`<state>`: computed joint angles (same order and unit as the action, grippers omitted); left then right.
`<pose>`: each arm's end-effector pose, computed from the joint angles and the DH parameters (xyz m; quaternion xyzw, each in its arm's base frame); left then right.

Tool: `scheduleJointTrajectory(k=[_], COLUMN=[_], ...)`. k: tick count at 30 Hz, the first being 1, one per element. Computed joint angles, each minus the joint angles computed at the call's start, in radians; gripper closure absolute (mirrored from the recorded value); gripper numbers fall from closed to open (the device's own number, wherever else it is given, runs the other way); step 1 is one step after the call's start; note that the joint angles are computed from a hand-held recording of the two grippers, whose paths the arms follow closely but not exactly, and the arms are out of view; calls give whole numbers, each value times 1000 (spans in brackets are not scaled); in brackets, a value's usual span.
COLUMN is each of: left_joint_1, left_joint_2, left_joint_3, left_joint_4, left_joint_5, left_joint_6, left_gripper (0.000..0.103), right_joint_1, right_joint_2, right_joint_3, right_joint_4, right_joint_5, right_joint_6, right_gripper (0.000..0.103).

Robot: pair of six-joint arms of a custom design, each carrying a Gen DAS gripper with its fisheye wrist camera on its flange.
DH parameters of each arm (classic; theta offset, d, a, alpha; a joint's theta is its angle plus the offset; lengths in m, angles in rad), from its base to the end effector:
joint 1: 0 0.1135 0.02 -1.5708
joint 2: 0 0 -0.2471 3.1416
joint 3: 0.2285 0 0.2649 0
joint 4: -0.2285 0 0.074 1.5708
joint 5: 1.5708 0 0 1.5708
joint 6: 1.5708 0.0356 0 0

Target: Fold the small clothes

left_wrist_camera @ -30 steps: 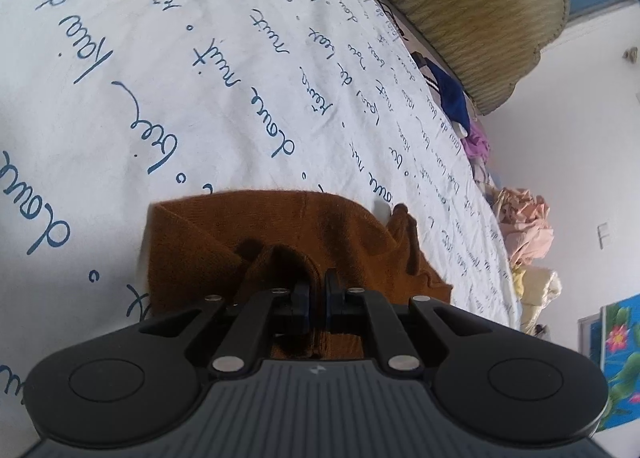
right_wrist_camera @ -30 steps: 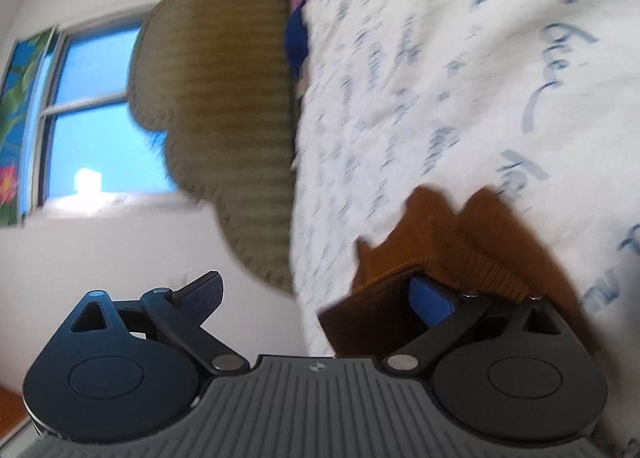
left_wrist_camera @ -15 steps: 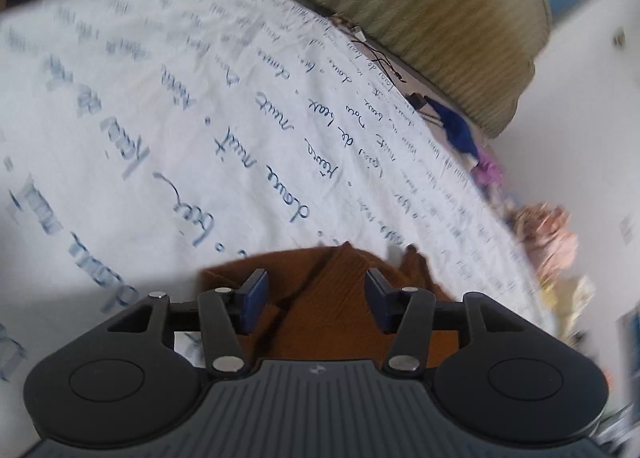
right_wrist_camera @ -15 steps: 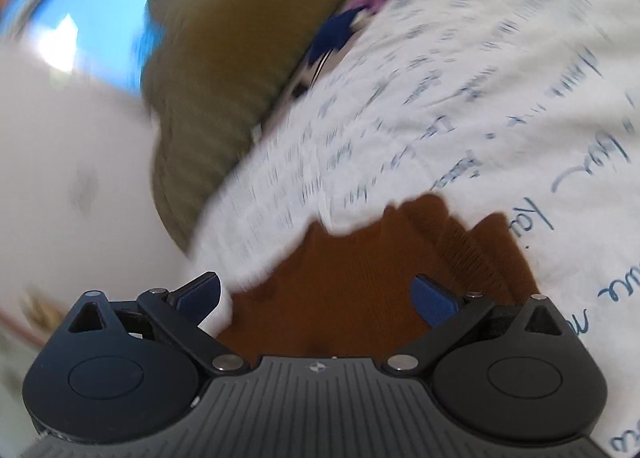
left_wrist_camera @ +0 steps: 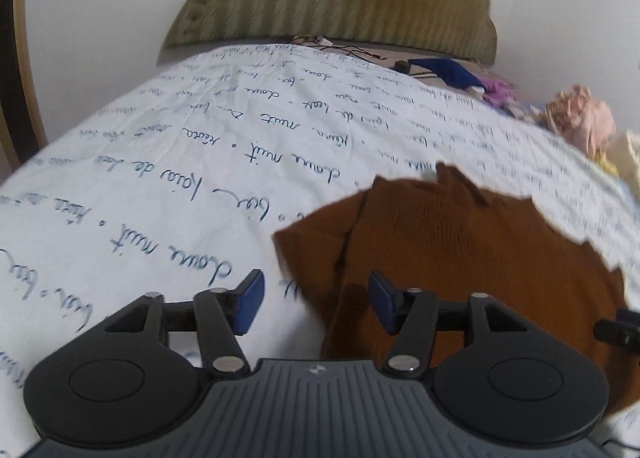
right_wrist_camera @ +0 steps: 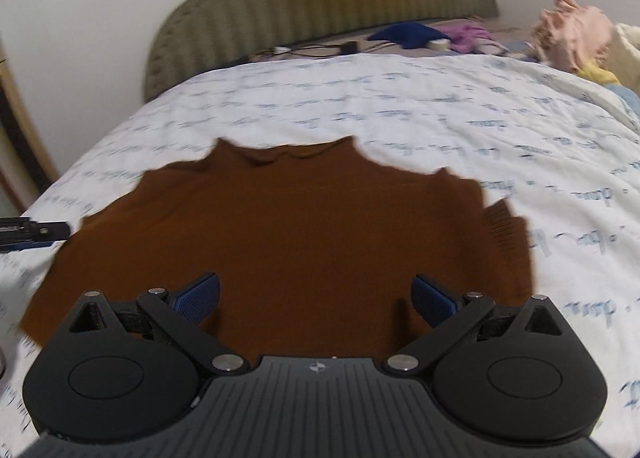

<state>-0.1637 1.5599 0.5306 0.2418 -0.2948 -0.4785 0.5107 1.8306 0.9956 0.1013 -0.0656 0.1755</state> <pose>0.2759 -0.0351 0.0938 -0.1987 0.8942 0.0096 0.4011 0.3325 0.1890 0.1280 -0.1655 0.8982 0.1649 0.3725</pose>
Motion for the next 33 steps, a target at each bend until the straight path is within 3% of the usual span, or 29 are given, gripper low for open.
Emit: scheduleJointTrajectory(k=[5,9,12,24,33], left_joint_1=[-76,-78,-100,-136,-139], left_joint_2=[29,6,15,57,74], left_joint_3=[-21,-71,-92,-102,-90], left_joint_4=[-21,-2,15,45,40], left_joint_5=[-111,-91,-118,-171,-186], left_joint_6=[29,-18,-55,-92,-106], left_gripper=[44,43,37,28,22], right_joint_1=[101,158,176,176,179], right_joint_2=[11,33,28,60,65], right_joint_3=[5,-13,-58,-170,-189], right_joint_4=[-55,-43,12,244,288], right_joint_5=[73,193,228,250,253], right_joint_6=[-25,-37,-19,-26,-26], right_gripper=[2,1,0,0,0])
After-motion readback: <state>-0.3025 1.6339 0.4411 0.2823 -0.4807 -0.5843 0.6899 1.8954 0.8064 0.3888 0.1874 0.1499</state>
